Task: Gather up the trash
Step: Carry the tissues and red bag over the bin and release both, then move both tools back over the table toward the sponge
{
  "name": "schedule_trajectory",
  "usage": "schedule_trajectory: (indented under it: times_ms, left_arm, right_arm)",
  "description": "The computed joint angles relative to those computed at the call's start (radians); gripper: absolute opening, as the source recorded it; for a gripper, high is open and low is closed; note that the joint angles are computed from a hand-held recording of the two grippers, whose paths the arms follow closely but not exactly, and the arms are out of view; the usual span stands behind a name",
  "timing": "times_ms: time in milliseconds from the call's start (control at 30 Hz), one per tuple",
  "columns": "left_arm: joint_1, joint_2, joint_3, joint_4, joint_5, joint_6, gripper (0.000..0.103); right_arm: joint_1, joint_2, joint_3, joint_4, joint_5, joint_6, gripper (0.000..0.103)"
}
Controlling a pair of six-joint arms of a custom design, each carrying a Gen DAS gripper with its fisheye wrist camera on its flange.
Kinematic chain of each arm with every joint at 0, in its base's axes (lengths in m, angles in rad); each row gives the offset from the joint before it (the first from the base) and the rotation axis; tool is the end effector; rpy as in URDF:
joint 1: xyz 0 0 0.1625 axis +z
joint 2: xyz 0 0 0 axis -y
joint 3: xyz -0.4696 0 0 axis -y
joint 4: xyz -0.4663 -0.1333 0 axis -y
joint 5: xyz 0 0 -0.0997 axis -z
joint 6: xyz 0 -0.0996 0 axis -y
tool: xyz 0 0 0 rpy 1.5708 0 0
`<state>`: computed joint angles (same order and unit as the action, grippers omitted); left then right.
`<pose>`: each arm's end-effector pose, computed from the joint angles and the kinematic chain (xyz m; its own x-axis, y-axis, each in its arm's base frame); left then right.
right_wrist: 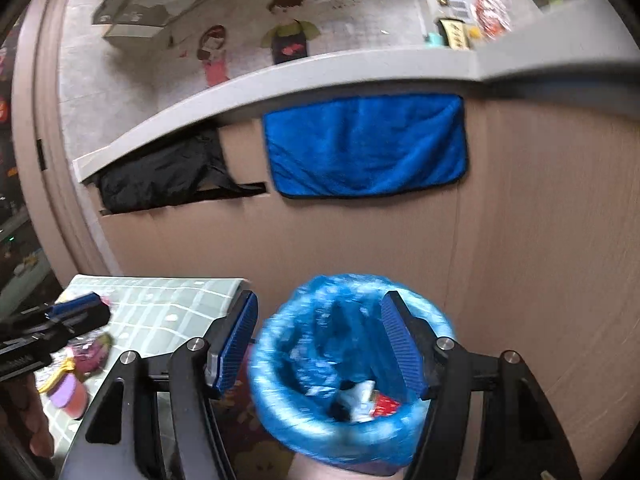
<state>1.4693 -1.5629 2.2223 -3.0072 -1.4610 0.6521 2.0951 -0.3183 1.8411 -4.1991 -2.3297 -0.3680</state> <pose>0.0915 -0.5247 0.3457 -0.7483 0.4498 -0.4876 0.6622 0.5491 -0.5099 0.3453 -0.4677 -0.0996 -0.7925 0.0181 0.6096 -0.5463 0.4232 -0.7228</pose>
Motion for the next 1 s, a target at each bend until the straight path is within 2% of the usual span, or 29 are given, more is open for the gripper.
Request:
schedule_trajectory:
  times_ms: [133,333,533,667,867,1000]
  left_arm:
    - [0.056,-0.074,0.011,0.002,0.004,0.007,0.045]
    - [0.202,-0.162,-0.032,0.046,-0.028,0.015,0.045]
    - [0.363,-0.164,-0.09,0.001,-0.057,0.032,0.045]
    - [0.462,-0.131,-0.151,0.023,-0.093,-0.014,0.045]
    - [0.515,-0.095,-0.195,0.041,-0.118,-0.02,0.045]
    - [0.55,-0.088,-0.209,0.038,-0.146,-0.018,0.045]
  right_arm:
    - [0.058,0.037,-0.038,0.071,0.018,0.011,0.062]
    - [0.118,0.097,-0.102,0.235,0.069,0.059,0.062]
    - [0.141,0.149,-0.18,0.424,0.186,0.107,0.062]
    - [0.158,0.193,-0.262,0.574,0.243,0.098,0.062]
    - [0.176,0.277,-0.424,0.811,0.293,0.097,0.062]
    - [0.167,0.348,-0.558,0.95,0.275,0.121,0.062]
